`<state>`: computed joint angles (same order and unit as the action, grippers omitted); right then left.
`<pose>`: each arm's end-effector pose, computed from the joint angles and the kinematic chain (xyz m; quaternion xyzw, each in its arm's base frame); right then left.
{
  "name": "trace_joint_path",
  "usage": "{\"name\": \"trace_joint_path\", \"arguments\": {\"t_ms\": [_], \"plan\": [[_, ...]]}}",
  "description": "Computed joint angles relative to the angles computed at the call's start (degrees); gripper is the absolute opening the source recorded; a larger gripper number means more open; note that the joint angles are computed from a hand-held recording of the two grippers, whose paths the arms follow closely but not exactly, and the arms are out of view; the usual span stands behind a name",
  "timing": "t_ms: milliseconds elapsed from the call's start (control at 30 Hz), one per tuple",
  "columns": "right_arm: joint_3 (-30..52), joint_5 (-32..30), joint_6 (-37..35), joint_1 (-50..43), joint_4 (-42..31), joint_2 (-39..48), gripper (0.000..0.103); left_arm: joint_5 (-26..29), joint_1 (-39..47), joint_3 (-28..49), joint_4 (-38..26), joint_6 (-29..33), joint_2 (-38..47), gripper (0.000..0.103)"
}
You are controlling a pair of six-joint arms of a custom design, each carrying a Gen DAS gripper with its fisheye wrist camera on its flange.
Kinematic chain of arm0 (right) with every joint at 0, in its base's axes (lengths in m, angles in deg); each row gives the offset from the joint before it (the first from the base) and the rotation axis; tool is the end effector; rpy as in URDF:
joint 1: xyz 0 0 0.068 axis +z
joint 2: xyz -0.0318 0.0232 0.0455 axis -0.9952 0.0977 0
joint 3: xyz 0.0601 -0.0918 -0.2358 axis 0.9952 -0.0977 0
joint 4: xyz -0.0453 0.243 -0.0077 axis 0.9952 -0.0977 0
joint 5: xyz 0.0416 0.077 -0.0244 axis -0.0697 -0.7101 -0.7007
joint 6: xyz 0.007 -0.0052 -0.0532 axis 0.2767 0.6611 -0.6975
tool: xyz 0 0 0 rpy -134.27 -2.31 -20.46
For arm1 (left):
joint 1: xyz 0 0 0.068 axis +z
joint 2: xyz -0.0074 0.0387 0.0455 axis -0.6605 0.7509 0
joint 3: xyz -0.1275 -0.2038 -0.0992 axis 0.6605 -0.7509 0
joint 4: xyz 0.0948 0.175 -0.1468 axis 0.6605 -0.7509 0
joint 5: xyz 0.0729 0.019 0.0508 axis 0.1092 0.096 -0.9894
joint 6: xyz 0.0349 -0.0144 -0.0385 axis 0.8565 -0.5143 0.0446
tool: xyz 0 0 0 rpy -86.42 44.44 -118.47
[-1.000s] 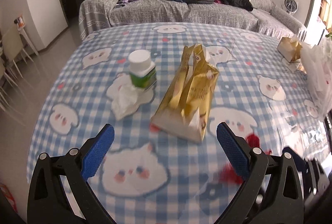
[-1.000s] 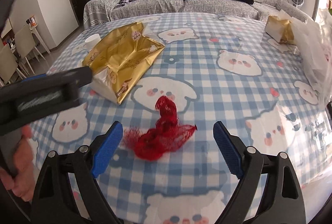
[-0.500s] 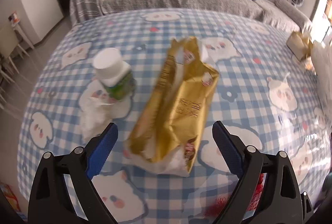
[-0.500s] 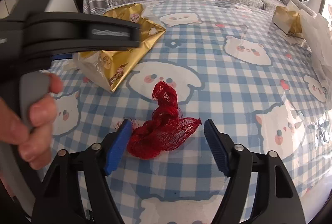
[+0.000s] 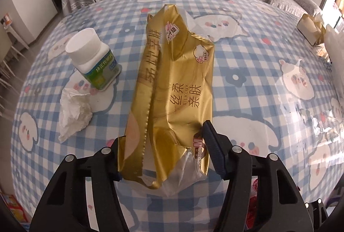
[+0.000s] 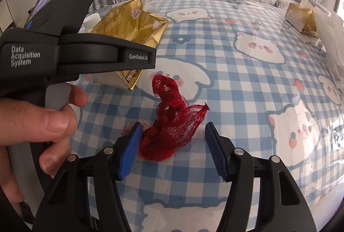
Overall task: Collect trash
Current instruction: 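Grasp the gold paper bag with the left gripper while the right grasps the red mesh net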
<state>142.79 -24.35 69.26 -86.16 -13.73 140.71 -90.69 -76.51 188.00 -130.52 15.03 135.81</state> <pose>0.2334 0.0004 0.2597 -0.1137 0.9475 0.0678 0.2911 0.3199 -0.2115 0.3016 -0.0557 0.9707 0.0243 0.2325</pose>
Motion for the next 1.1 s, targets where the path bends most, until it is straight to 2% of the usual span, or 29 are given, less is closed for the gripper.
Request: {"name": "trace_joint_path", "arguments": {"t_ms": [133, 200, 400, 500, 633, 867, 1100], "plan": [[-0.4, 0.9, 0.1, 0.4, 0.5, -0.3, 0.049, 0.7, 0.1, -0.2, 0.8, 1.7, -0.1, 0.048], [-0.3, 1.3, 0.1, 0.6, 0.4, -0.4, 0.042, 0.4, -0.3, 0.8, 0.5, 1.5, 0.5, 0.042], [-0.2, 1.1, -0.3, 0.0, 0.2, -0.5, 0.030, -0.7, -1.6, 1.9, 0.2, 1.1, 1.2, 0.032], [0.0, 0.4, -0.7, -0.6, -0.1, -0.5, 0.027, -1.9, -2.3, 2.0, 0.0, 1.5, 1.1, 0.026], [0.2, -0.4, -2.1, -2.1, -0.4, -0.5, 0.026, -3.1, -3.3, 2.5, -0.8, 1.4, 1.2, 0.024], [1.2, -2.2, -3.4, -6.0, -0.8, 0.4, 0.026, -2.2, -3.7, -1.5, 0.9, 0.7, -2.7, 0.023], [0.6, -3.5, -6.4, -9.0, -1.2, -2.1, 0.025, -2.0, -4.1, -1.9, -0.7, -0.3, -5.3, 0.022]]}}
